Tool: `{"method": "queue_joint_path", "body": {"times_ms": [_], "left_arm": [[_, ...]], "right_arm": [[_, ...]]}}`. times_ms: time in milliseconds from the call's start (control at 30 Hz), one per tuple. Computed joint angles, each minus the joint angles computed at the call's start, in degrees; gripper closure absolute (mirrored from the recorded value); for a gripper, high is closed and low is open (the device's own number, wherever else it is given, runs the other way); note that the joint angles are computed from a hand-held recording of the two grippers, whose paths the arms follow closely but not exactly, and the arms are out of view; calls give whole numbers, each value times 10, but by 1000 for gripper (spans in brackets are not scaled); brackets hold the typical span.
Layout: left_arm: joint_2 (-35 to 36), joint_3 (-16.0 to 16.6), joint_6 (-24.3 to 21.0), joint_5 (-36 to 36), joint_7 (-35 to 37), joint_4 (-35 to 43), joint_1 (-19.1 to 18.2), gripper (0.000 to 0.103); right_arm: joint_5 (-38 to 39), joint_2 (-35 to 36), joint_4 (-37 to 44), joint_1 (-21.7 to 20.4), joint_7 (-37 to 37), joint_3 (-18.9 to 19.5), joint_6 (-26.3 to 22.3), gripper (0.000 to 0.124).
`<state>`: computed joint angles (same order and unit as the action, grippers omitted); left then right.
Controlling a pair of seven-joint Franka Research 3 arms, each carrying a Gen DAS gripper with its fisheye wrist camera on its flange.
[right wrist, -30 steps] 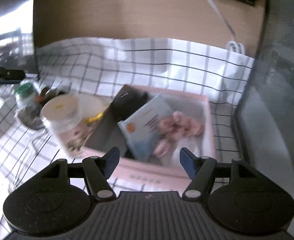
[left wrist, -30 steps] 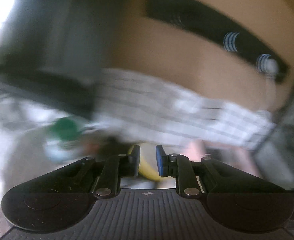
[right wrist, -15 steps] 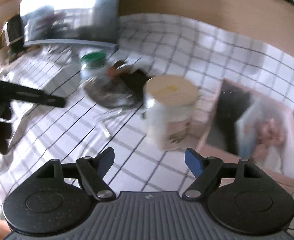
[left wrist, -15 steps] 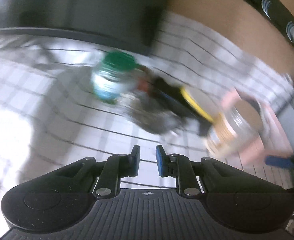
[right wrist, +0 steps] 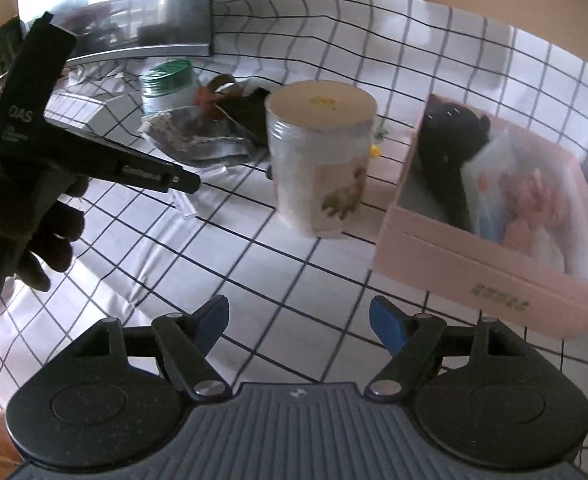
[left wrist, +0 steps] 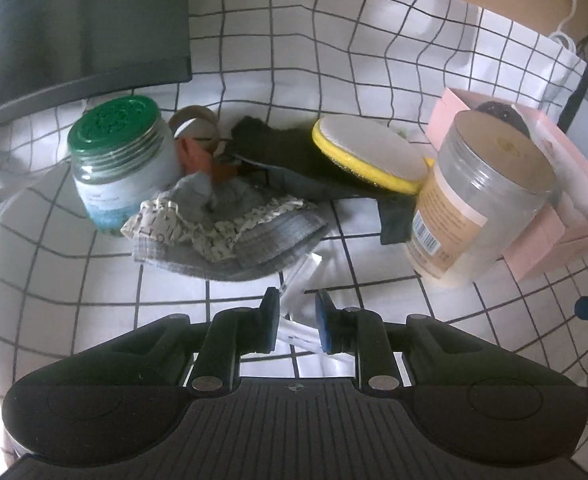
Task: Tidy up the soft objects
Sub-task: 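Withdraw both grippers from the pink box back over the table, then lower the left gripper onto the clear plastic stick and close on it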
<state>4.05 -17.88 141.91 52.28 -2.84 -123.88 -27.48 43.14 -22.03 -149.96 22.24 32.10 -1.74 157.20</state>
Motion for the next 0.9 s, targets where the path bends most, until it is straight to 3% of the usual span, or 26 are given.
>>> {"method": "queue_joint_path", "body": {"times_ms": [233, 533, 667, 733, 833, 900], "left_arm": [[9, -2, -41, -44, 64, 24, -4, 80], [5, 1, -27, -88, 96, 24, 2, 80], [0, 3, -19, -38, 35, 9, -2, 84], [-7, 2, -18, -14, -2, -2, -4, 92], [-26, -1, 18, 0, -48, -33, 1, 93], [-38, -8, 13, 16, -76, -48, 0, 94]], "right_arm": [[-10, -2, -11, -7, 8, 3, 10, 46], [-12, -32, -48, 13, -15, -7, 46, 46], [-2, -40, -56, 26, -23, -16, 69, 46], [1, -42, -56, 32, -26, -20, 70, 46], [5, -44, -54, 44, -42, -27, 69, 46], [9, -43, -51, 53, -56, -27, 76, 46]]}}
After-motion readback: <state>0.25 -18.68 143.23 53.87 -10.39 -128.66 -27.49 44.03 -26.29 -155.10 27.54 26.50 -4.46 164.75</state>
